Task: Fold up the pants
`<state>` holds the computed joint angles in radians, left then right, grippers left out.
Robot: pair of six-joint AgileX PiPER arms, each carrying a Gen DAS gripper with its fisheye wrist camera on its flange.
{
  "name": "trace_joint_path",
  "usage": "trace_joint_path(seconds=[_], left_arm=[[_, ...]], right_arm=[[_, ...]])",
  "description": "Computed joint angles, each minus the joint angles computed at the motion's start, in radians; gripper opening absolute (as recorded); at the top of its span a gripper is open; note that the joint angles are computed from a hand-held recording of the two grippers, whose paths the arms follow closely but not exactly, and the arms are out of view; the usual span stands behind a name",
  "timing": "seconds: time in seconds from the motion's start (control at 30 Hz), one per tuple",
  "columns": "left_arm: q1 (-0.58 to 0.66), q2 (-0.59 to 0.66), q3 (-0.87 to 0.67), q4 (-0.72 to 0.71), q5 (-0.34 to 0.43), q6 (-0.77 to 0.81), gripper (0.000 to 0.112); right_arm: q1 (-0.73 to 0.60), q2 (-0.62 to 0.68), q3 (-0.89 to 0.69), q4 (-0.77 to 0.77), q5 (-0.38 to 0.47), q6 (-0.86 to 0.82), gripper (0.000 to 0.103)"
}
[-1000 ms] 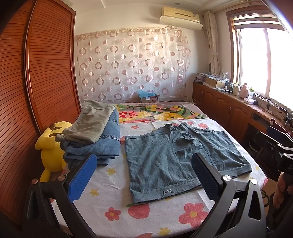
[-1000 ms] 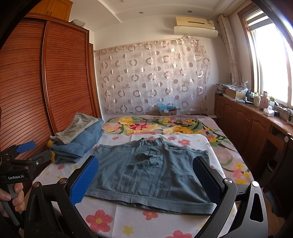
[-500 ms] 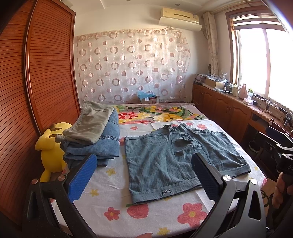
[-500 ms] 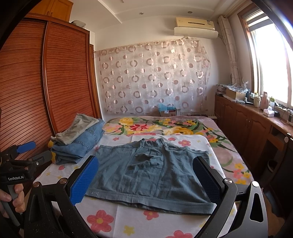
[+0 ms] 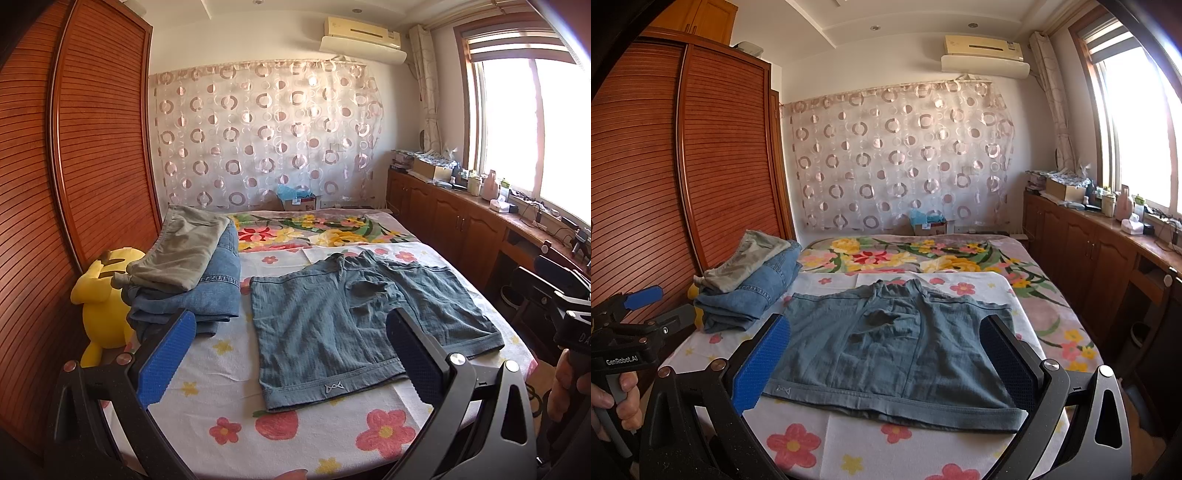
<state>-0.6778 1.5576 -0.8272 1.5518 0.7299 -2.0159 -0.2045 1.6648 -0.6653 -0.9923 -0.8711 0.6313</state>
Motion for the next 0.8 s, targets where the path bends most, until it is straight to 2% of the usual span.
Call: trace_joint_path(seconds=[0.8], left_arm=[[-0.005, -0.001, 0.004, 0.004, 0.006, -0.006, 0.103]], right_arm=[[-0.001, 0.0, 0.001, 0.0, -0.005, 0.0, 0.102]])
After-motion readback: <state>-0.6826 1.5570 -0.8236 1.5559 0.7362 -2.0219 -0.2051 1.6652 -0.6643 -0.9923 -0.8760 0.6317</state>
